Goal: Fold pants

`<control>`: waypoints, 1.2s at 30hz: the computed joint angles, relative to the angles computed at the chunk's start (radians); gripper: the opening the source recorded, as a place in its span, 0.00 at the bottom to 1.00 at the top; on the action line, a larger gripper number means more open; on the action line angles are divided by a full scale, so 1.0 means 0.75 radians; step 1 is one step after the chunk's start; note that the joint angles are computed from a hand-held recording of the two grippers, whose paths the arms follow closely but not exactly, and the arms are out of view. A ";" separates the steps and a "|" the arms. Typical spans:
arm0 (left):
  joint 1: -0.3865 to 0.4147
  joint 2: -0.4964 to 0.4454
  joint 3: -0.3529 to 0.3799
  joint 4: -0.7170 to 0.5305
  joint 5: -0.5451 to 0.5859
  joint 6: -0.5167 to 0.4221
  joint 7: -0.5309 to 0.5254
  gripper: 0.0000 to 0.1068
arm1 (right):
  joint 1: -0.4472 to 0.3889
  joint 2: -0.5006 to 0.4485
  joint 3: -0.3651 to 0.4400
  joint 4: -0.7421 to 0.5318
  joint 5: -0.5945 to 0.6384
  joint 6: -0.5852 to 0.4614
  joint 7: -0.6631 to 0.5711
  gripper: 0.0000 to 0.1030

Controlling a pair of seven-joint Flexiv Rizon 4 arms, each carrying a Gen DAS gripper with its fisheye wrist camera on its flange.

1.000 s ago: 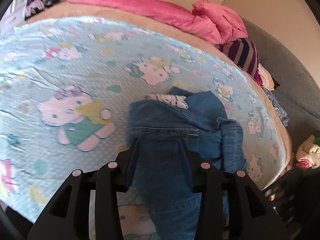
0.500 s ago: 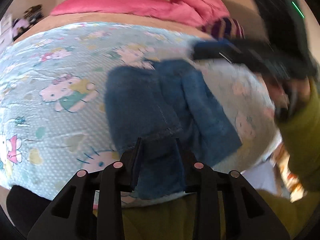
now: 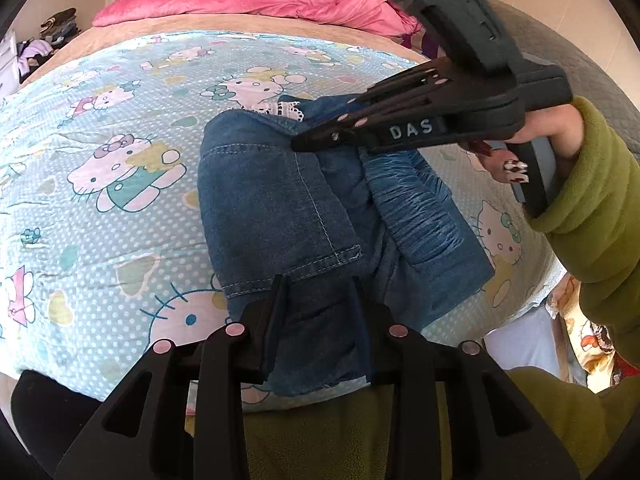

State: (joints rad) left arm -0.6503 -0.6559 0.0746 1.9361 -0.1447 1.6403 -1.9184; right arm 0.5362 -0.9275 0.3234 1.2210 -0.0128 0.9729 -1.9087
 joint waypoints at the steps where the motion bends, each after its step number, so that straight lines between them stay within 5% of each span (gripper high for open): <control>1: 0.004 0.001 -0.004 0.001 0.000 0.001 0.000 0.28 | 0.015 0.008 -0.024 0.019 -0.012 0.049 0.012 0.05; 3: 0.013 0.000 -0.015 0.003 0.000 0.005 0.002 0.28 | 0.068 0.024 -0.116 0.073 -0.087 0.168 0.074 0.03; 7: 0.007 0.000 -0.011 0.003 -0.001 0.009 -0.002 0.30 | 0.057 -0.042 -0.105 0.006 -0.128 0.095 0.132 0.03; 14: -0.001 -0.001 -0.004 -0.002 -0.003 0.002 -0.004 0.30 | 0.037 -0.058 -0.091 0.028 -0.126 0.171 0.211 0.07; 27: -0.004 -0.001 0.005 -0.006 0.008 -0.006 -0.013 0.31 | -0.029 0.038 -0.042 0.198 -0.125 0.405 0.328 0.62; 36: -0.018 0.001 0.023 -0.008 0.011 -0.013 -0.023 0.33 | -0.050 0.114 -0.057 0.341 -0.170 0.577 0.415 0.79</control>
State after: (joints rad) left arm -0.6638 -0.6553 0.0918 1.9303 -0.1365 1.6306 -1.9355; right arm 0.4991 -0.8417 0.2807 1.4766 -0.1404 1.4053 -1.5974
